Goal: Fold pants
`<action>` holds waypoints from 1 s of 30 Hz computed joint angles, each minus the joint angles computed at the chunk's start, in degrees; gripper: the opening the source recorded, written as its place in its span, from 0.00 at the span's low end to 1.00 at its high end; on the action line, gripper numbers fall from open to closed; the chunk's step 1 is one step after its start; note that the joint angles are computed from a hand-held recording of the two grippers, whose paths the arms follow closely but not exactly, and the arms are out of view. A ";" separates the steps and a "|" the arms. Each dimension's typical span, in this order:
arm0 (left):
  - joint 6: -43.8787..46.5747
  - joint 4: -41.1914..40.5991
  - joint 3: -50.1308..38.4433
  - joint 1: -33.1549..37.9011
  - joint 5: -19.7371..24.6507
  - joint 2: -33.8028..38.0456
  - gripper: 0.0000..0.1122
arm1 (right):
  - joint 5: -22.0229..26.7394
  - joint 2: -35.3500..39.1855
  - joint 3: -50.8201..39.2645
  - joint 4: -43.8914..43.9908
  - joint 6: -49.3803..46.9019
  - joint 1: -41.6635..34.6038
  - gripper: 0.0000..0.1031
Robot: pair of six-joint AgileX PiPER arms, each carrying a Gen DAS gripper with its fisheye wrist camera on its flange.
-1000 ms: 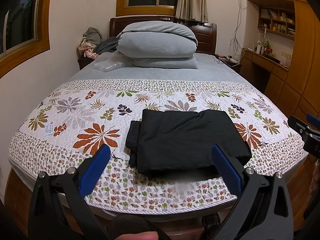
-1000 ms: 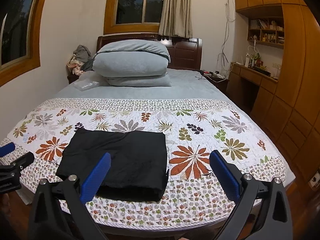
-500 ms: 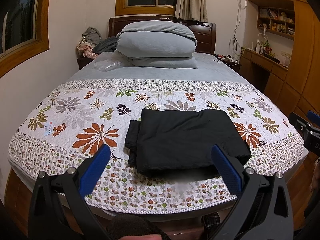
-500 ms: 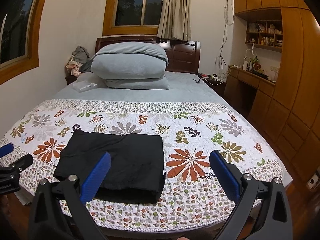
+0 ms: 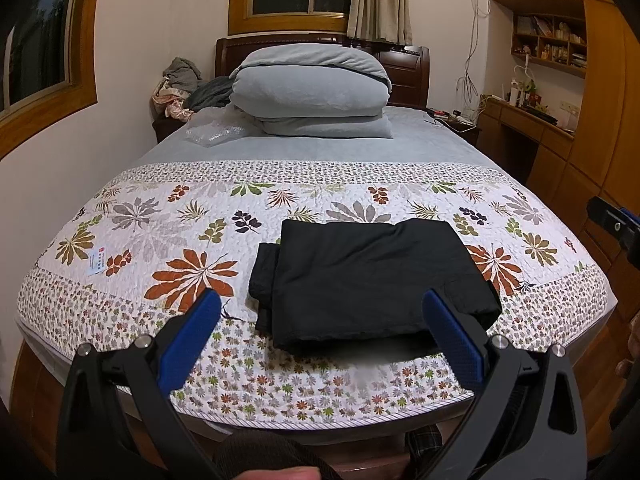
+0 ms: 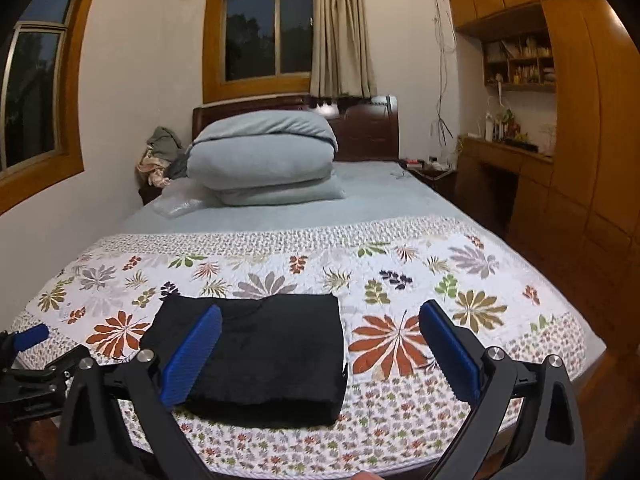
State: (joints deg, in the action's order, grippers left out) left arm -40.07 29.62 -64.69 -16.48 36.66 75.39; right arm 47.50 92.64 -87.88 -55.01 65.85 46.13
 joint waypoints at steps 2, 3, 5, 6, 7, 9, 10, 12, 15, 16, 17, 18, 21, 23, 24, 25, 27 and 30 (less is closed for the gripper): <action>0.29 -0.30 -0.01 0.03 0.08 -0.04 0.90 | 2.24 0.53 -0.59 -1.76 0.76 0.81 0.97; 0.30 -0.32 0.02 -0.01 0.10 -0.04 0.90 | 2.88 0.50 -0.52 -2.18 1.17 0.95 0.97; 0.23 -0.06 0.17 -0.07 0.03 -0.17 0.90 | 3.39 0.55 -0.61 -2.15 1.37 0.96 0.97; 0.38 -0.13 0.15 -0.07 0.04 -0.21 0.90 | 3.54 0.59 -0.71 -1.82 1.02 0.90 0.97; 0.47 -0.22 0.21 -0.07 -0.02 -0.20 0.90 | 3.64 0.71 -0.87 -1.56 0.70 0.88 0.97; 0.32 -0.05 0.28 -0.08 -0.04 -0.20 0.90 | 4.04 0.83 -1.02 -1.47 0.64 0.89 0.97; 0.34 -0.06 0.32 -0.06 -0.07 -0.18 0.90 | 4.13 0.75 -0.87 -1.65 0.92 0.99 0.97; 0.66 -0.43 0.37 0.10 -0.15 -0.17 0.90 | 4.69 0.93 -1.15 -1.65 0.92 1.08 0.97; 0.52 -0.31 0.44 0.12 -0.25 -0.15 0.90 | 5.10 0.84 -1.16 -1.92 0.98 1.22 0.97; 0.52 -0.30 0.49 0.15 -0.32 -0.17 0.90 | 5.22 0.86 -1.21 -1.99 0.94 1.30 0.97; 0.52 -0.32 0.44 0.15 -0.31 -0.12 0.90 | 5.61 1.10 -1.56 -1.87 0.64 1.43 0.97; 0.63 -0.45 0.39 0.19 -0.27 -0.09 0.90 | 5.74 1.14 -1.63 -1.84 0.62 1.51 0.97; 1.09 -0.82 0.37 0.28 -0.21 -0.15 0.90 | 5.93 1.39 -1.90 -1.40 0.23 1.46 0.97; 1.12 -0.74 0.35 0.29 -0.25 -0.11 0.90 | 5.82 1.40 -1.95 -1.15 0.07 1.41 0.97; 1.19 -0.82 0.35 0.32 -0.23 -0.11 0.90 | 5.74 1.34 -1.92 -1.09 0.07 1.38 0.97; 1.13 -0.83 0.30 0.29 -0.22 -0.06 0.90 | 5.77 1.40 -2.02 -1.09 0.08 1.42 0.97; 1.01 -0.76 0.25 0.22 -0.10 -0.03 0.90 | 5.80 1.41 -2.00 -1.15 0.11 1.44 0.97; 1.03 -0.69 0.26 0.25 -0.07 -0.10 0.90 | 5.92 1.42 -2.11 -0.90 -0.10 1.45 0.97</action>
State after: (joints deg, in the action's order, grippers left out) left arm -39.04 28.94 -64.43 -16.23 36.58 75.29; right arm 53.43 94.06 -89.99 -55.91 65.75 47.59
